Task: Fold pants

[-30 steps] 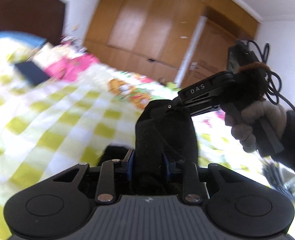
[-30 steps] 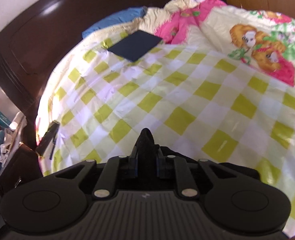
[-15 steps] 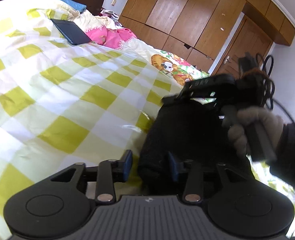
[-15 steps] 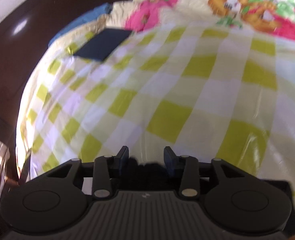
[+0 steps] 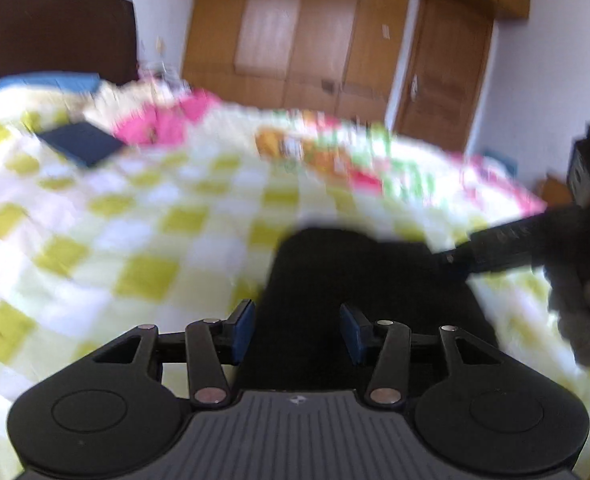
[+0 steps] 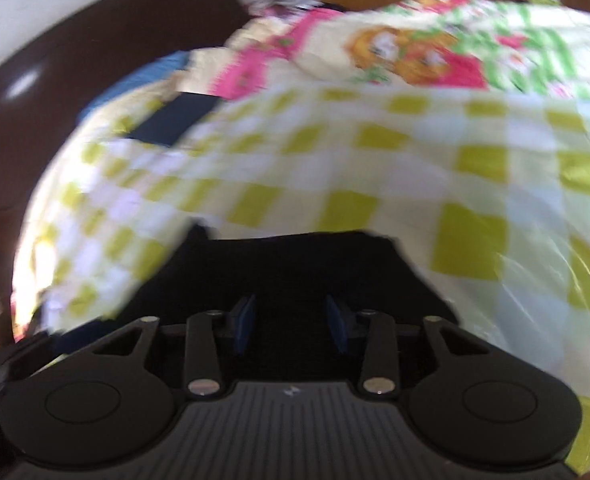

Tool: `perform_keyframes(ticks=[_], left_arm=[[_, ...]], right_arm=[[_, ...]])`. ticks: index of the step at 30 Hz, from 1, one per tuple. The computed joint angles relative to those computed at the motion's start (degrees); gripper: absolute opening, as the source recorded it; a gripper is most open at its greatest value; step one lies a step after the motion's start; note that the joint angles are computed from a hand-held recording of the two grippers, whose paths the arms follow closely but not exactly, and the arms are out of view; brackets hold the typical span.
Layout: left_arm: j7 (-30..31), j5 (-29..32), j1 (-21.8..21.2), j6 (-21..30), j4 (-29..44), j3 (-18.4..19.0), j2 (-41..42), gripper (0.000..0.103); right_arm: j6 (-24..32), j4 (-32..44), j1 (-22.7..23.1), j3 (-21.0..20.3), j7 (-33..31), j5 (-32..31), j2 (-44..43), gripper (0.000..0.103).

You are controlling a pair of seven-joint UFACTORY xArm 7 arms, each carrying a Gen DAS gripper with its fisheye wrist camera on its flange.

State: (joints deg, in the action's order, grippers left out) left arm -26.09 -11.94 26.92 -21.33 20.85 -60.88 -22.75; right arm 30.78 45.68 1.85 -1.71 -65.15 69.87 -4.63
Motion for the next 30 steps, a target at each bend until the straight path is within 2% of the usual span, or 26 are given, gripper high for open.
perform_keyframes(ticks=[1,2,3,4,5,6,7,9,11,14,16,18,20,21,22,25,28,30], left_arm=[[0.4,-0.5,2.9,1.8,0.4,-3.4,-0.6,0.061],[0.0,0.2,4.3,2.4,0.3,-5.0,-1.1,0.061],[-0.8,0.7,3.6,2.6,-0.2,-4.4,-1.6,0.064],[-1.7,1.2,1.1,3.8,-0.6,-1.8,-2.0,0.066],[-2.4,2.0,-2.6,5.1,-1.0,2.2,-2.2,0.066],[-2.9,2.7,-4.8,5.8,-1.3,4.6,-2.8,0.066],[-3.3,3.5,-5.6,6.7,-1.3,5.4,-4.3,0.065],[-4.1,4.9,-5.7,9.3,-0.8,4.9,-8.2,0.065],[-5.1,6.3,-7.6,8.9,-1.0,6.0,-9.8,0.065],[-6.8,8.5,-9.5,6.9,-1.4,6.0,-10.4,0.065],[-7.2,10.8,-10.3,7.2,-1.1,5.9,-9.3,0.065],[-7.2,13.2,-9.8,8.6,-0.6,5.0,-7.3,0.065],[-7.4,15.3,-8.1,9.3,-0.7,3.1,-7.0,0.065],[-7.7,16.1,-7.7,9.1,-0.8,2.8,-7.1,0.065],[-7.8,16.8,-8.0,8.7,-1.0,3.4,-6.6,0.065],[-6.7,18.3,-10.8,8.6,-1.3,7.0,-5.0,0.065],[-6.4,18.0,-11.5,8.9,-1.3,7.5,-5.0,0.066],[-6.4,17.9,-13.3,9.8,-1.5,9.3,-5.5,0.066]], right_arm=[[0.8,0.8,-0.6,-0.7,2.2,0.3,1.2,0.018],[3.6,1.4,-1.7,-1.7,3.2,1.9,1.5,0.016],[5.6,1.4,-2.9,-2.5,2.2,4.2,0.9,0.017],[5.3,1.1,-3.6,-2.7,1.0,5.4,-0.1,0.023],[4.1,0.5,-4.1,-2.8,0.5,4.8,-1.3,0.026],[4.6,0.0,-4.8,-3.4,0.1,3.9,-2.4,0.027],[6.3,-0.6,-5.6,-4.2,1.3,2.1,-3.4,0.028],[9.6,-1.9,-7.0,-5.6,5.0,-1.0,-4.8,0.031],[14.0,-2.6,-7.9,-7.1,7.4,-1.2,-4.6,0.033],[18.4,-2.0,-8.6,-7.2,9.3,2.3,-1.0,0.035],[18.6,-1.7,-8.9,-6.0,10.1,5.3,1.2,0.049],[19.0,-1.4,-9.5,-5.2,10.4,8.2,2.3,0.052],[18.2,-0.9,-9.7,-4.4,8.6,9.8,2.6,0.047],[17.2,0.2,-9.7,-4.0,8.8,9.6,3.2,0.037],[17.2,1.6,-9.8,-3.8,9.5,9.8,4.4,0.028],[14.4,6.1,-9.9,-2.5,11.1,11.4,8.3,0.013],[8.3,7.8,-8.6,-2.1,12.8,10.3,8.9,0.011],[10.9,5.3,-10.3,-1.4,9.4,8.4,5.0,0.011]])
